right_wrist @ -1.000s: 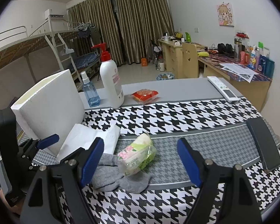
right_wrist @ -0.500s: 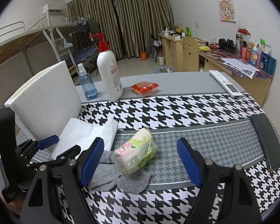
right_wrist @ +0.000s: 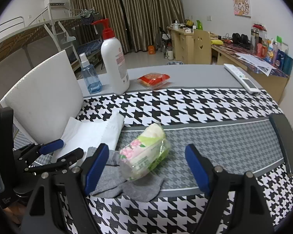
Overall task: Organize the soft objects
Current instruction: 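Grasp the wrapped tissue pack with the right tool while the left tool grasps the paper towel, then lift the tissue pack with the right tool while the left tool carries the paper towel to the box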
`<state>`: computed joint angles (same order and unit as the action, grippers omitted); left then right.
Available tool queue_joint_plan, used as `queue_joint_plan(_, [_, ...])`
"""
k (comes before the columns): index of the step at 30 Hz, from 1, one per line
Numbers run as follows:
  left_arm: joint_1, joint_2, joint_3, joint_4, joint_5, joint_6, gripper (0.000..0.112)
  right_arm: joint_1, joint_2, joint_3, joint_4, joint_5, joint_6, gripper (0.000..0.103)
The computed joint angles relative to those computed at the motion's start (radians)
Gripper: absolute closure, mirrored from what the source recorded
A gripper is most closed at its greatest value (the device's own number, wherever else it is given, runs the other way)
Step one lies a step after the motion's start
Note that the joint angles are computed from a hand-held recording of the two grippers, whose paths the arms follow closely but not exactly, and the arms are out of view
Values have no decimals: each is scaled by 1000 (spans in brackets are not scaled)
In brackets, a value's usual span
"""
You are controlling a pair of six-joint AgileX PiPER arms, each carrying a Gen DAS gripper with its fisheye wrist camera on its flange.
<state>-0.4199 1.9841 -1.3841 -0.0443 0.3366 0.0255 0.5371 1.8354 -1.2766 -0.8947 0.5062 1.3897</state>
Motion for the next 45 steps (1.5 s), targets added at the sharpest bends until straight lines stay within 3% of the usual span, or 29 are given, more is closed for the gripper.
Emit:
queue_joint_plan(3, [8, 20, -32, -59, 46, 52, 51, -7, 8, -8, 32, -6, -28, 19])
queue_joint_plan(12, [17, 8, -14, -116, 40, 106, 51, -16, 40, -48, 107, 6, -101, 23])
queue_joint_plan(16, [15, 11, -19, -92, 43, 88, 54, -23, 55, -63, 147, 5, -137, 32])
queue_joint_plan(20, [18, 18, -34, -38, 44, 30, 79, -35, 65, -74, 208, 1, -183, 44])
queue_joint_plan(23, [21, 19, -37, -80, 46, 81, 92, -40, 66, -76, 235, 0, -200, 55])
queue_joint_plan(24, [22, 19, -37, -108, 48, 117, 98, -42, 66, -76, 241, 1, -204, 59])
queue_joint_plan(28, [32, 19, -34, -203, 53, 212, 105, -41, 58, -65, 237, 7, -182, 71])
queue_joint_plan(32, [49, 8, -21, -348, 74, 351, 107, -30, 15, -26, 175, 5, -111, 72])
queue_joint_plan(40, [63, -66, 56, -517, 29, 529, 107, 2, -48, 17, 77, 34, -10, 73])
queue_joint_plan(45, [74, -93, 87, -677, 75, 711, 107, 23, -69, 29, 30, 44, 40, 73])
